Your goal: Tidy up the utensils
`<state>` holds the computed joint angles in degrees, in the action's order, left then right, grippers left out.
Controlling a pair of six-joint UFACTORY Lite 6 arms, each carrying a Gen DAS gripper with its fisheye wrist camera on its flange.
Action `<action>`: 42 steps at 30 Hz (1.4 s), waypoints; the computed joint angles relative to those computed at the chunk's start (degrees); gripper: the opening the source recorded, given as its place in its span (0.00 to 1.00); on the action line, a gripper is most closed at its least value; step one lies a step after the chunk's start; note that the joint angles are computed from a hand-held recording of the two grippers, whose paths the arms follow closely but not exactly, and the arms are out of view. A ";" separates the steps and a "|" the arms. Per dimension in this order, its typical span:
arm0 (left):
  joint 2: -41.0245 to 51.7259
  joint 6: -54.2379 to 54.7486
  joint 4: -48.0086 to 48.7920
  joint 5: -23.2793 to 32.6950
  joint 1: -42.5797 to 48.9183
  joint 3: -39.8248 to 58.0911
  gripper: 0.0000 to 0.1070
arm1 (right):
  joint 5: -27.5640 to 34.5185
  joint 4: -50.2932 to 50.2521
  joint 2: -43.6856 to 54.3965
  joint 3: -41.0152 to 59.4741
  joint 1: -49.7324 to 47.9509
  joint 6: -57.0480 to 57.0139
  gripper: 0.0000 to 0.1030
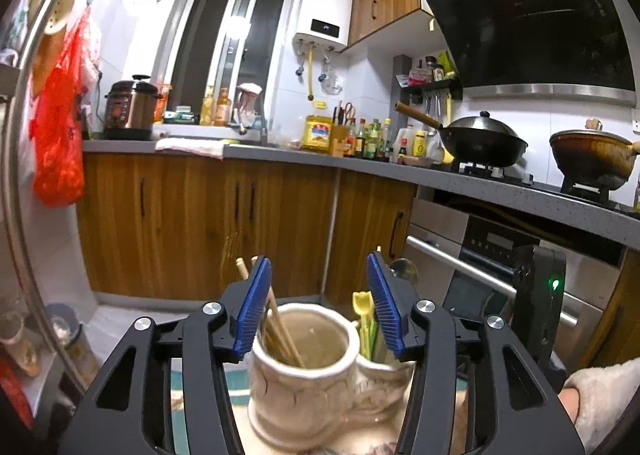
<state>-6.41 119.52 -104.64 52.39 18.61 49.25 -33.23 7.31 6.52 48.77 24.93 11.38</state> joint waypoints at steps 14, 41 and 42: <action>-19.73 0.15 4.62 -0.66 8.45 -22.49 0.52 | -3.00 46.76 -22.19 -20.10 20.36 -29.96 0.28; -21.55 25.35 -14.36 -3.77 6.52 -37.56 0.91 | -20.88 55.61 -14.11 -23.84 31.24 -38.92 0.94; -21.48 25.16 -14.18 -3.94 6.54 -37.45 0.91 | -20.27 55.15 -14.46 -24.06 30.60 -38.27 0.94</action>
